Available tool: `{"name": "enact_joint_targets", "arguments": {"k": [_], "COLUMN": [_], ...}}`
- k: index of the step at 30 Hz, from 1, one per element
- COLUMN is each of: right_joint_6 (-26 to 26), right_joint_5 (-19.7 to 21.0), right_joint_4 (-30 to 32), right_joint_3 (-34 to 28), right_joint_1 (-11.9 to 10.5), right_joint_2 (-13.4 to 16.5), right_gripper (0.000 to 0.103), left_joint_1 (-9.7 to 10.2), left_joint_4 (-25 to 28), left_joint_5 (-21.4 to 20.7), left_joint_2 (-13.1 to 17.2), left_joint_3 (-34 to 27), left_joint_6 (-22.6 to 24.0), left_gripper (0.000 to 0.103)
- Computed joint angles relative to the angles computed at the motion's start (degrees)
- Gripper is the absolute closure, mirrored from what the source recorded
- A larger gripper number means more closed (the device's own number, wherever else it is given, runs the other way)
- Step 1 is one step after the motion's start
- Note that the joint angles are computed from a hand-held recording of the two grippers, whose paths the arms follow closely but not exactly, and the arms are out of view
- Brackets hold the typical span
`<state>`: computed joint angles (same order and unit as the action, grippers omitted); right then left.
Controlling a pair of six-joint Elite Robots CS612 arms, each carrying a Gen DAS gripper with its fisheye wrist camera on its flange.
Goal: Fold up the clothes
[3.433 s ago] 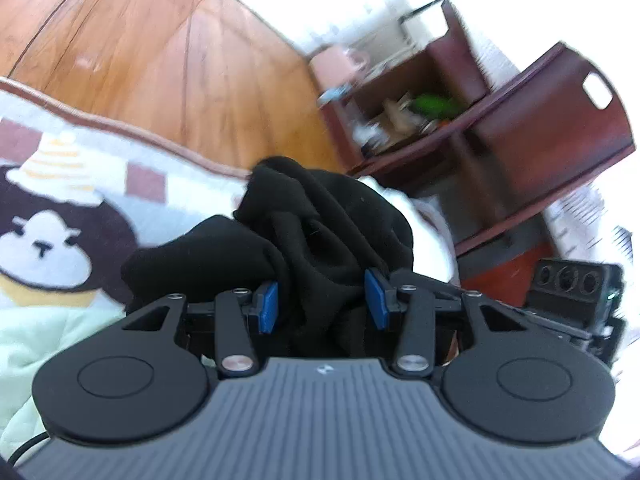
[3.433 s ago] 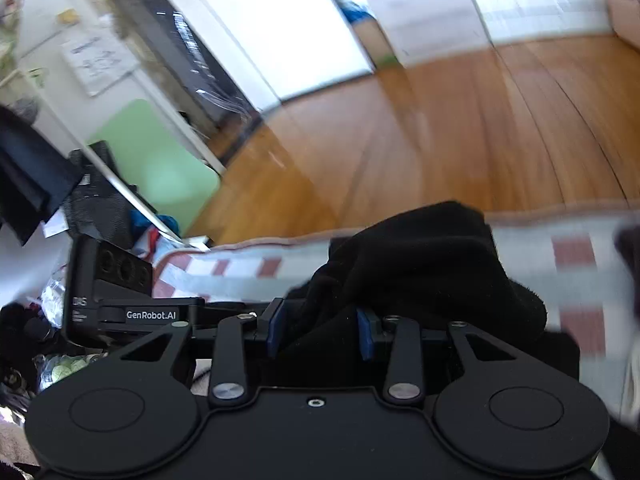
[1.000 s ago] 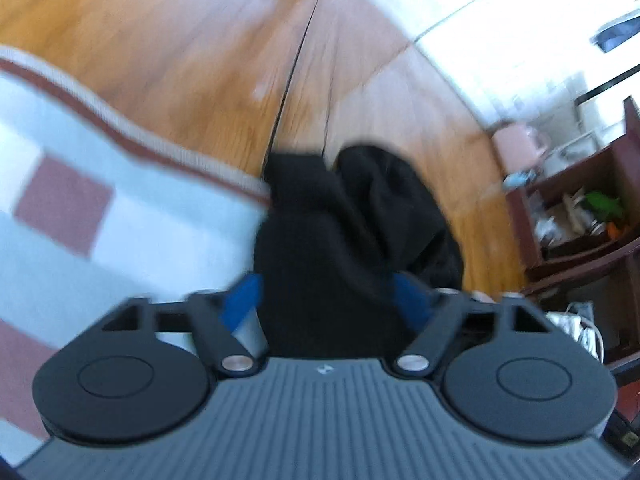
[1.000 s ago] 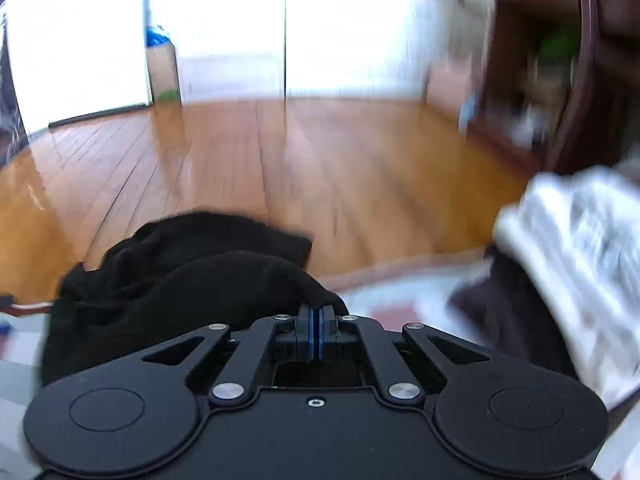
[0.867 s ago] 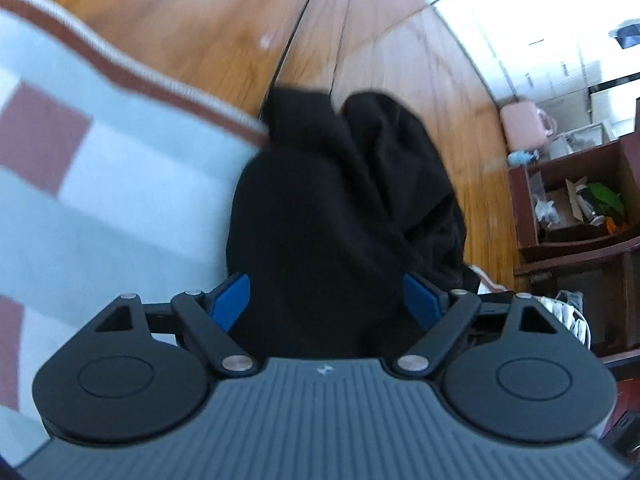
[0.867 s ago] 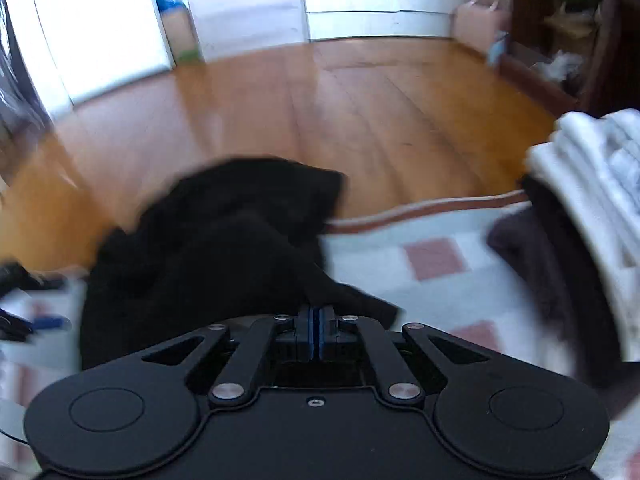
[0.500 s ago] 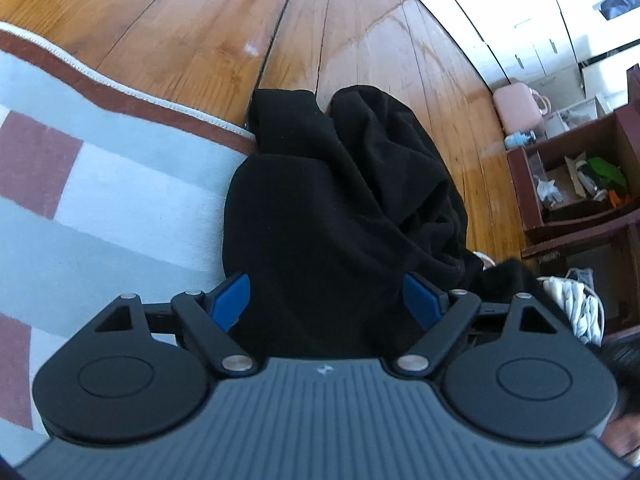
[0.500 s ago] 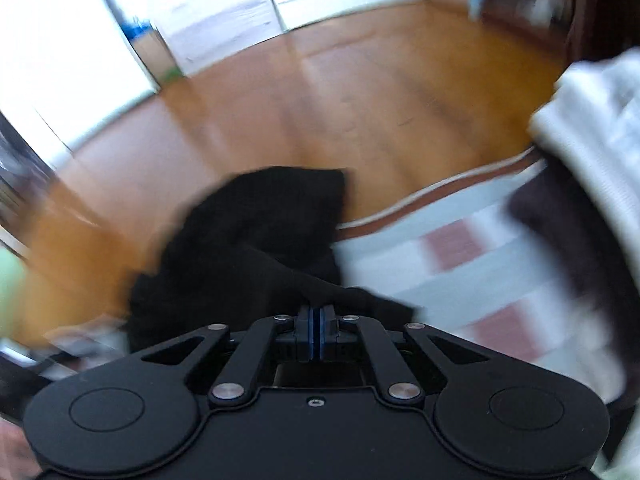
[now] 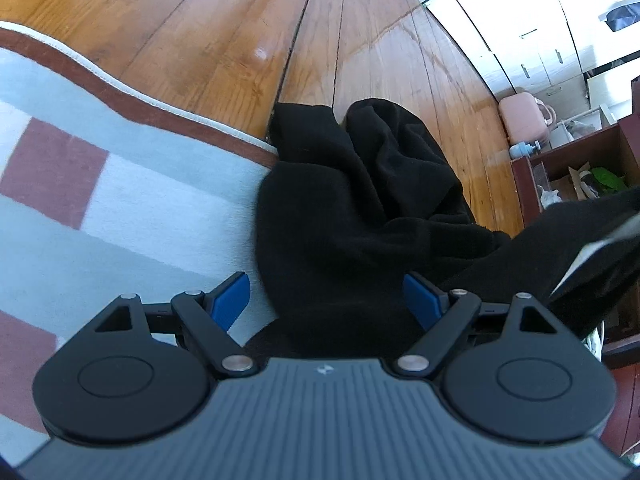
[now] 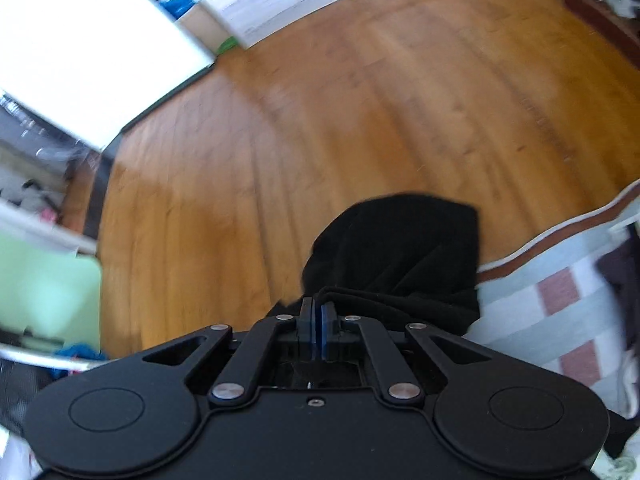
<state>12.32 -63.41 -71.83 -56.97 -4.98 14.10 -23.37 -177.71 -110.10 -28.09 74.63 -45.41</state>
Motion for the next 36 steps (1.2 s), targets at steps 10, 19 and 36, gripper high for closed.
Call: {"name": "enact_joint_targets", "arguments": {"k": [10, 19, 36], "right_joint_6": [-7.27, -22.74, -28.42], "right_joint_5": [7.45, 14.06, -4.18], "right_joint_4": [4.90, 28.65, 4.98], "right_joint_3": [-7.66, -19.68, -19.48], "right_joint_1": [-1.75, -2.82, 4.82], "right_joint_2": [1.47, 10.05, 19.45], "right_gripper": [0.099, 0.057, 0.038], "left_joint_1": [1.30, 0.64, 0.63], "left_joint_4": [-4.58, -2.89, -1.77], "left_joint_5": [0.35, 4.14, -3.46], "left_joint_2": [-0.64, -1.22, 2.59], "left_joint_3": [3.64, 3.90, -1.81], "left_joint_6": [-5.52, -3.96, 0.95], "left_gripper": [0.019, 0.022, 0.037]}}
